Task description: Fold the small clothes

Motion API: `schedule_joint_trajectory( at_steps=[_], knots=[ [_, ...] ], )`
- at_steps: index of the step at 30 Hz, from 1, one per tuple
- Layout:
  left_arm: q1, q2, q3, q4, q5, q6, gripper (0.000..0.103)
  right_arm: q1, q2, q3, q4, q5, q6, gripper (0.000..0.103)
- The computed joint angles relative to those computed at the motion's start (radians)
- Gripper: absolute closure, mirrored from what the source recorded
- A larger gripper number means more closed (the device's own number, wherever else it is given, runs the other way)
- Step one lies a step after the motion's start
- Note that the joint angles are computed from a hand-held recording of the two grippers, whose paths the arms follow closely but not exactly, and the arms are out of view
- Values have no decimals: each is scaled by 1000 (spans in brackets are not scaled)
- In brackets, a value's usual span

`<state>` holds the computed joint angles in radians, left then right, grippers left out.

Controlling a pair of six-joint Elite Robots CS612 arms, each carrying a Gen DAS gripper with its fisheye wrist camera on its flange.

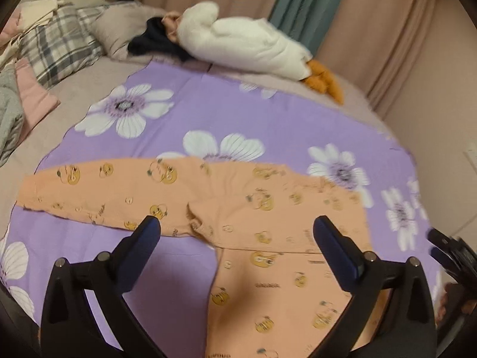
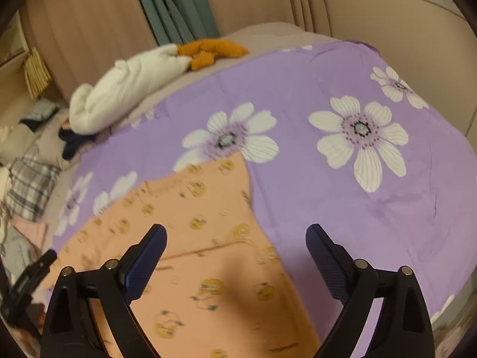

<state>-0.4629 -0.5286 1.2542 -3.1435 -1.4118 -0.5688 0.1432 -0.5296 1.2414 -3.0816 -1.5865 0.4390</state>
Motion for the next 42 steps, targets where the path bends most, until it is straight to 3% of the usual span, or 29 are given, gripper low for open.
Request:
schedule_joint_trajectory(
  at_steps=[4,9,13,20,23,27,36,40,42],
  knots=[
    [9,-22,51,-80,-12,-36,0,18,-3,-8,-15,-14,-10,5],
    [33,-38,85,-76,28,-90,0,49,-6,-9,-45,-88,-55,5],
    [62,-31,88,-83,17,-134,0,61,-5,-2,-94,-114,-34,5],
    [99,-25,85,-15,44,-226,0,73,11,-17,-93,-133,14,5],
    [117,-17,85,8,65,-309,1,79,13,-20,-82,-147,23,5],
    [144,-4,86,41,40,-421,2,79,11,-13,-86,-146,35,5],
    [179,10,97,75,28,-559,21,78,8,10,-98,-155,77,5],
    [191,27,73,127,-25,-561,33,82,8,16,-106,-180,81,5],
    [190,29,76,112,-5,-556,36,86,7,19,-112,-204,82,5]
  ],
)
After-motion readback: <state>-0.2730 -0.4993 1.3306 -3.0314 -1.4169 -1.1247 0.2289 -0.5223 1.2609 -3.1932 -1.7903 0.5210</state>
